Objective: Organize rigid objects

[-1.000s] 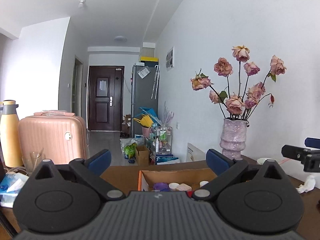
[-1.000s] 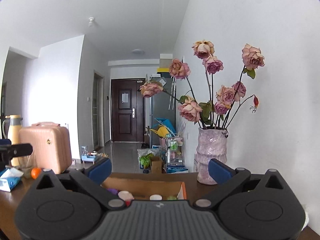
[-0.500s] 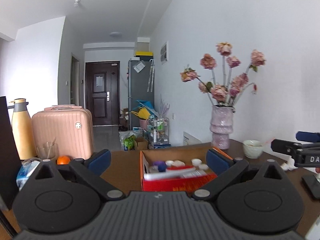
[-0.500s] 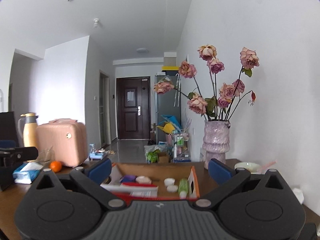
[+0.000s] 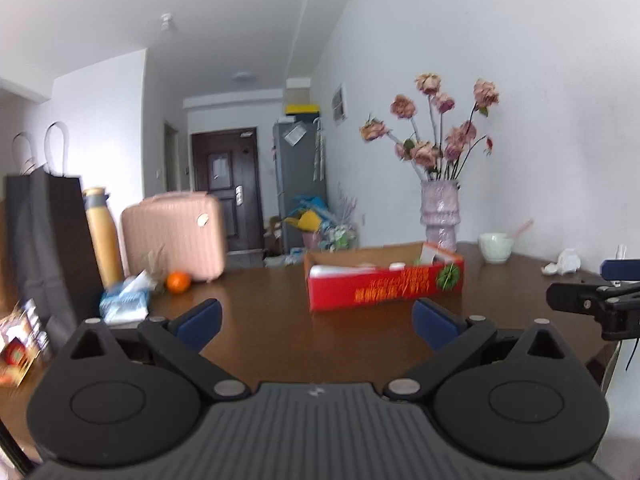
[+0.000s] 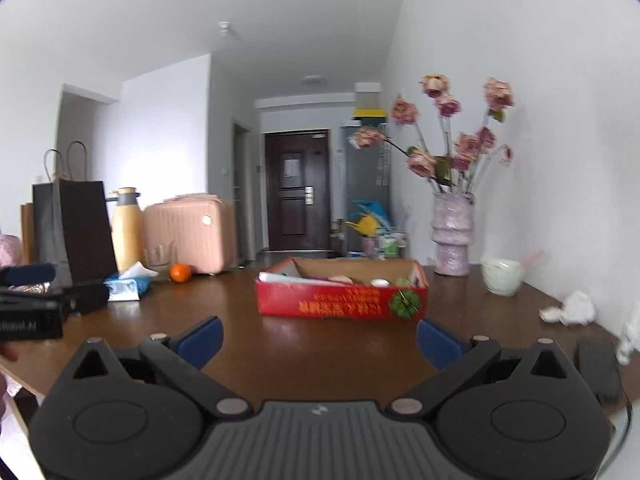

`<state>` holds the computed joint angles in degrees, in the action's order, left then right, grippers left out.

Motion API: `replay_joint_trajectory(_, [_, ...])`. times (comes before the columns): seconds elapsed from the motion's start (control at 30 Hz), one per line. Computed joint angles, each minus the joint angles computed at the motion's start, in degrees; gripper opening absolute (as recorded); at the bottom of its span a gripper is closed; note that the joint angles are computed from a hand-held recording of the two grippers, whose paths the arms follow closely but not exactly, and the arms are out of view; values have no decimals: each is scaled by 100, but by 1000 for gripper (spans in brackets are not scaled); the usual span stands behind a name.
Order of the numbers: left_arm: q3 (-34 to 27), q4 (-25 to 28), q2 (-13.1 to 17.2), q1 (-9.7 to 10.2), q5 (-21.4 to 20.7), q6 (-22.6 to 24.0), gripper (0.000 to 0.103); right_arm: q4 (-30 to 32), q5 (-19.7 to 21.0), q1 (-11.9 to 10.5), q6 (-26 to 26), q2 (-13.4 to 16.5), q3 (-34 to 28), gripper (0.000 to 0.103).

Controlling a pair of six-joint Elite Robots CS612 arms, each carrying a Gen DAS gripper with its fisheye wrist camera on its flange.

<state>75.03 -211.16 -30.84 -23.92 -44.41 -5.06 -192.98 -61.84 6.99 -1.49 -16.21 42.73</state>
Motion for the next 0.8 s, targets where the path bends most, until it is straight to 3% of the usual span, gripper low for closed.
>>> replay_joint_trajectory(0.13, [476, -5, -134, -183, 570, -342, 103, -524, 15, -34, 79, -394, 1009, 103])
replay_joint_trajectory(0.2, [649, 49, -204, -221, 486, -294, 103, -598, -258, -22, -77, -574, 1435, 103])
replay_joint_trajectory(0.27, [674, 2, -209, -224, 407, -195, 103, -482, -190, -52, -94, -707, 1712, 103])
replay_joint_trajectory(0.43, [685, 295, -261, -179, 277, -615, 103, -485, -147, -44, 94, -703, 1753, 103])
replay_joint_trajectory(0.8, [708, 201, -257, -190, 314, -598, 103, -398, -99, -15, -53, -688, 1650, 103])
